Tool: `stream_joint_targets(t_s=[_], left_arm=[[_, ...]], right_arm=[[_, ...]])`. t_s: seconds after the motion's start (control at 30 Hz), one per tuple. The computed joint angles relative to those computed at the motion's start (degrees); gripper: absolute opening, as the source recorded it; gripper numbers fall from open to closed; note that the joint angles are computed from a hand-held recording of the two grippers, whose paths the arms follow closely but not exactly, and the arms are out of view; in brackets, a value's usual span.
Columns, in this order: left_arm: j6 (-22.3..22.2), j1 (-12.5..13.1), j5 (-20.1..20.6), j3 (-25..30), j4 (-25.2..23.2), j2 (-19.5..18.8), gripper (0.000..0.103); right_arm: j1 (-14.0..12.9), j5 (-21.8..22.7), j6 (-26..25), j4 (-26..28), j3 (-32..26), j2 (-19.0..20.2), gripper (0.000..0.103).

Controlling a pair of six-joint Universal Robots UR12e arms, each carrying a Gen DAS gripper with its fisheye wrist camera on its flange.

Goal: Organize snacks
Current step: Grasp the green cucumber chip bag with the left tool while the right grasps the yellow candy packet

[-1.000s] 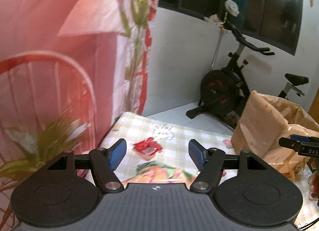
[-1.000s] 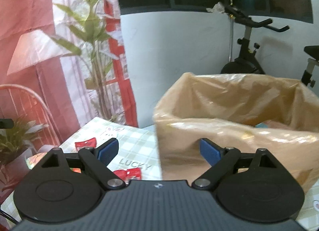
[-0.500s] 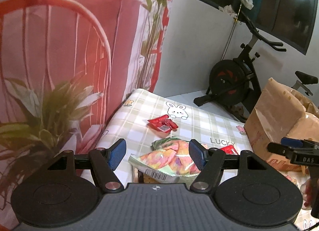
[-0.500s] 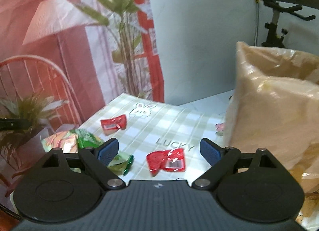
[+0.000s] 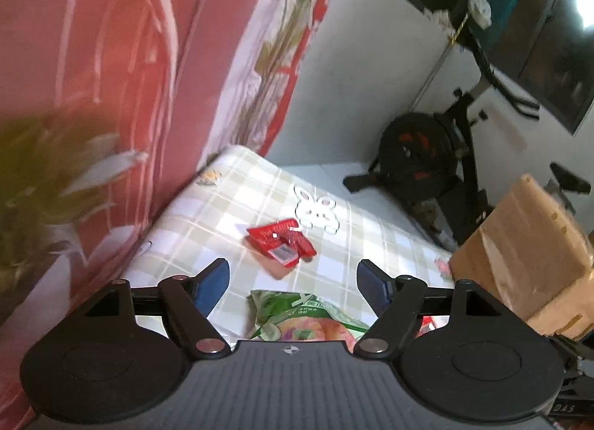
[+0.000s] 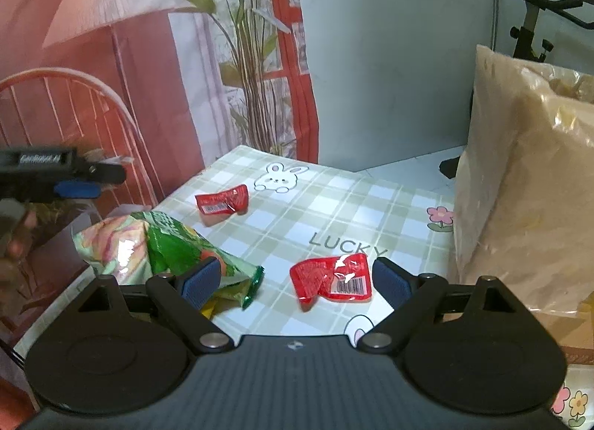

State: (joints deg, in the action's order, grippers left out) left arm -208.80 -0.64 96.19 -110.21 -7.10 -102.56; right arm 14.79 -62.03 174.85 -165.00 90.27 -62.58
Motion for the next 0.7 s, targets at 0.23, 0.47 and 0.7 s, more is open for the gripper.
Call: stream_joint_targets(t_s=[0.23, 0.47, 0.7], left_arm=[[3.89, 0.33, -6.40, -0.88, -5.40, 0.25, 0.080], [8.04, -0.34, -11.46, -4.76, -5.08, 2.18, 0.089], [8.94, -1.99, -10.62, -5.33, -3.93, 1.79, 0.093]], right_arm=[[-0.41, 0.20, 0.68, 0.76, 0.17, 0.30, 0.091], [-0.87, 1.63, 0.65, 1.03, 1.25, -0.15, 0.091], [-1.07, 1.92, 1.16, 1.39, 2.42, -0.75, 0.091]])
